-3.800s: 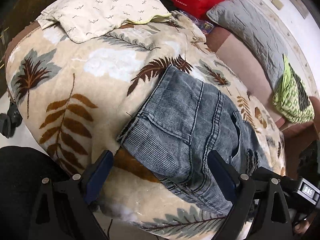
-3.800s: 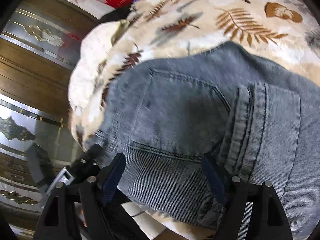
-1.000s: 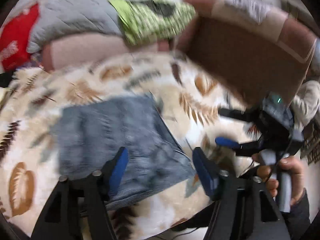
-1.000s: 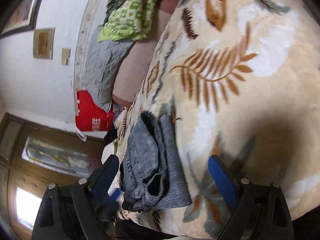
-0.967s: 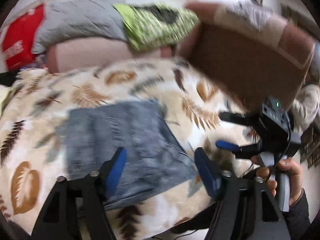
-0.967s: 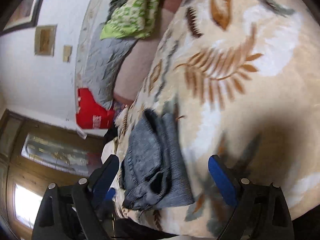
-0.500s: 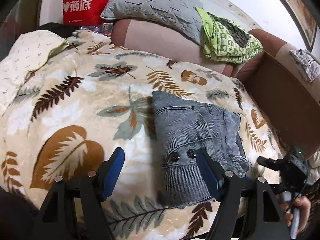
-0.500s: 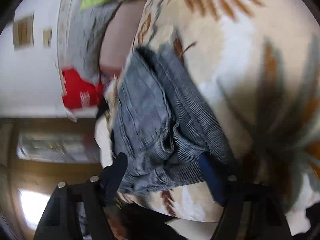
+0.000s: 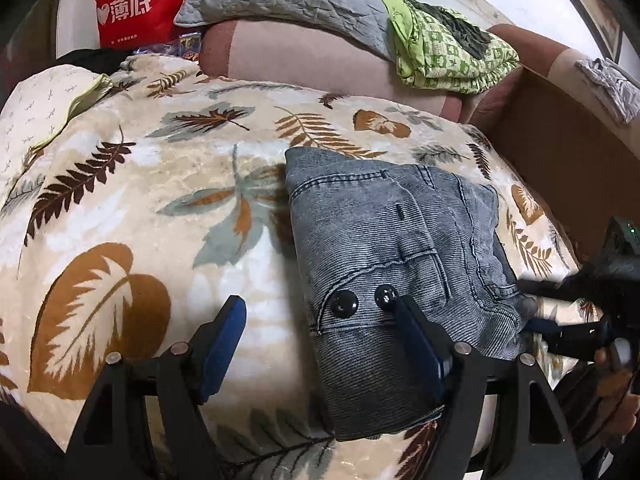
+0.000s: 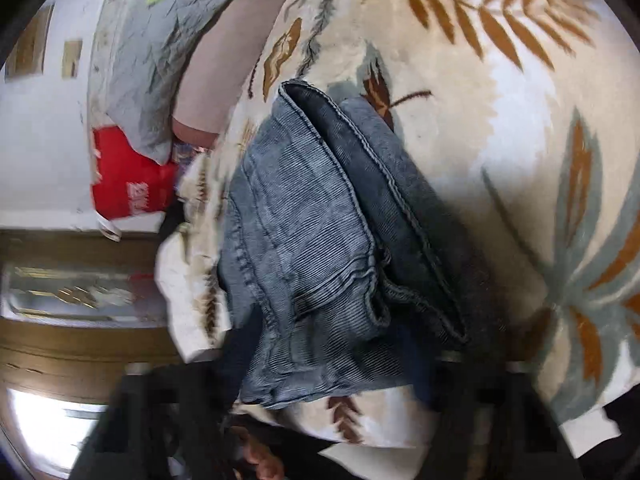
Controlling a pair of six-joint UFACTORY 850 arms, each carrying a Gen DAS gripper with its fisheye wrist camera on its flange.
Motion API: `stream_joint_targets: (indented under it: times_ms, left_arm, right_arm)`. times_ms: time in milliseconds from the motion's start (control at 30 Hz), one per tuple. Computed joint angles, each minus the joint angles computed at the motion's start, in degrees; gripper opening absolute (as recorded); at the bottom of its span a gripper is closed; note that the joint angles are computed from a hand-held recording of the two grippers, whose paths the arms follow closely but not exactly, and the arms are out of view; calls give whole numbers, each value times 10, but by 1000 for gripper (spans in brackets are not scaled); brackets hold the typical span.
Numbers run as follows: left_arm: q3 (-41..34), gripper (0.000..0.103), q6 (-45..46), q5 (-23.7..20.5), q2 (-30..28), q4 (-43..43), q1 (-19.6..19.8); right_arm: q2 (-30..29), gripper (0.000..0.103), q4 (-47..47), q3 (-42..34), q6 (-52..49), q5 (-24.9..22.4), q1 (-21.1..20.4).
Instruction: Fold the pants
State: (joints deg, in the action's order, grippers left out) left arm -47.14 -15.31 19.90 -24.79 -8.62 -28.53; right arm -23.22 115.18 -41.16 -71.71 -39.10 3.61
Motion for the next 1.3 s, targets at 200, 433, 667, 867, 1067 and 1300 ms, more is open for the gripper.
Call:
stream_joint_targets:
  times_ms: [200, 433, 667, 867, 1067, 1300]
  left_arm:
    - [8, 79, -8, -1, 12, 7, 2]
    - [15, 81, 51, 20, 46, -75, -17]
    - [-49, 85, 230, -63, -33, -202, -40]
    - [-47, 86, 163, -57, -37, -128, -35]
    - [-40, 86, 111, -47, -37, -72, -33]
    - [-32, 84, -85, -44, -26, 122, -13]
  right_arm:
    - [19, 8, 25, 3, -54, 58, 15]
    - [76, 8, 155, 41, -235, 170, 64]
    - [51, 15, 56, 39, -157, 122, 33]
    - [129, 23, 46, 38, -153, 167, 16]
    - [23, 46, -99, -114, -48, 67, 15]
    - [-118, 49, -208, -212, 104, 121, 5]
